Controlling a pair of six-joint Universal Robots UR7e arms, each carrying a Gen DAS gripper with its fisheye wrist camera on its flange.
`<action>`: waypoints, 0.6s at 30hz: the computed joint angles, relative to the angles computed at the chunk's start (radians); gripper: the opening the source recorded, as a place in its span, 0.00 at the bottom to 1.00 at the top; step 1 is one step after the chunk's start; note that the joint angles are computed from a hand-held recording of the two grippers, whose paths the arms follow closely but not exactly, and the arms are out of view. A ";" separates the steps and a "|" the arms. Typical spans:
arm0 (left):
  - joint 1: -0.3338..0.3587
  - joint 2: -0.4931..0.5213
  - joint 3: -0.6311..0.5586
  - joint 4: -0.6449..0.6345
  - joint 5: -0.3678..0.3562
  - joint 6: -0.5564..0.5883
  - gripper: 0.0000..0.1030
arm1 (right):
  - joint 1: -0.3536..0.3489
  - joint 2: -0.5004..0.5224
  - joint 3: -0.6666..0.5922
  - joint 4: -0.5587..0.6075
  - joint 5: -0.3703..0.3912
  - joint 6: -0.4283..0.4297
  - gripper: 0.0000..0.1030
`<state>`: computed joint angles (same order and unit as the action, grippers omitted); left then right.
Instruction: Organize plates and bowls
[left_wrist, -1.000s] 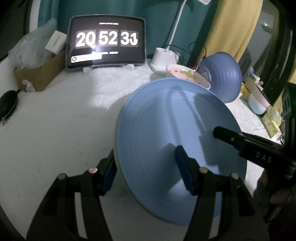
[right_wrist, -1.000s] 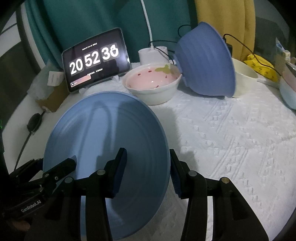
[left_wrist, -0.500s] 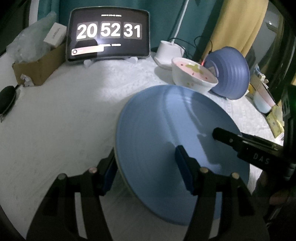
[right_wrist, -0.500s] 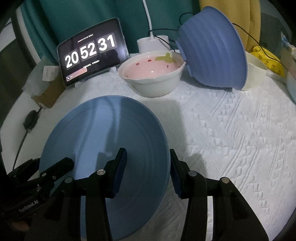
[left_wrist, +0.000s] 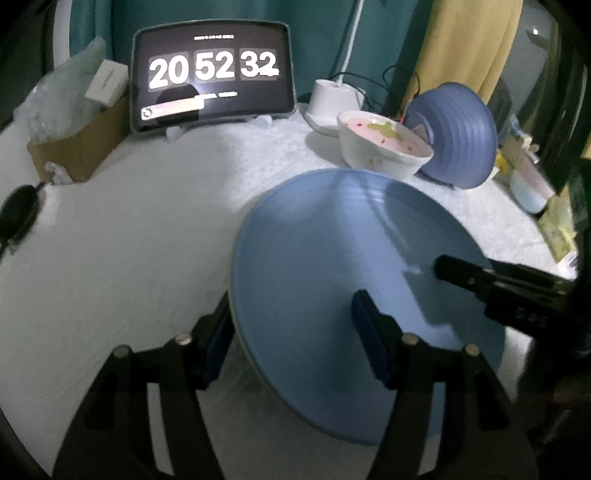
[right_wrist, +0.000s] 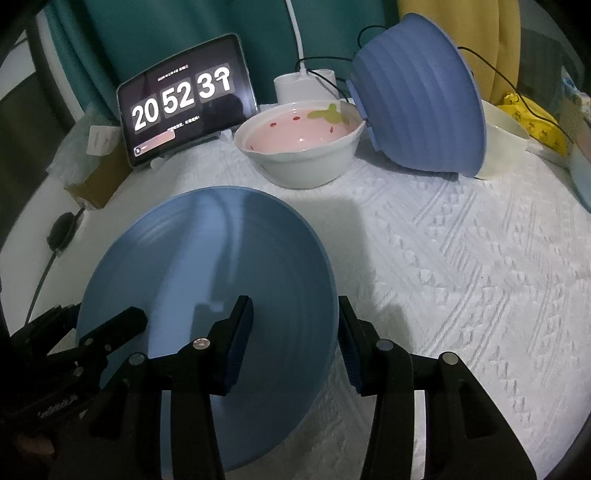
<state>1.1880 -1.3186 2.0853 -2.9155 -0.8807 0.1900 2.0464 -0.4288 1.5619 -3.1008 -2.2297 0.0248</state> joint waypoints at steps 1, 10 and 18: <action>-0.015 0.007 0.018 -0.065 0.043 0.036 0.62 | 0.000 -0.005 0.007 -0.004 -0.002 0.003 0.46; -0.066 -0.010 0.068 -0.242 0.102 0.109 0.62 | -0.003 -0.058 0.086 -0.079 -0.022 0.013 0.46; -0.124 -0.009 0.084 -0.271 0.111 0.121 0.63 | -0.002 -0.113 0.164 -0.161 -0.019 -0.012 0.46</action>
<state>1.0641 -1.3279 2.1690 -3.1866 -0.7699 0.3114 2.0443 -0.5419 1.7257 -3.2615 -2.2487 0.0125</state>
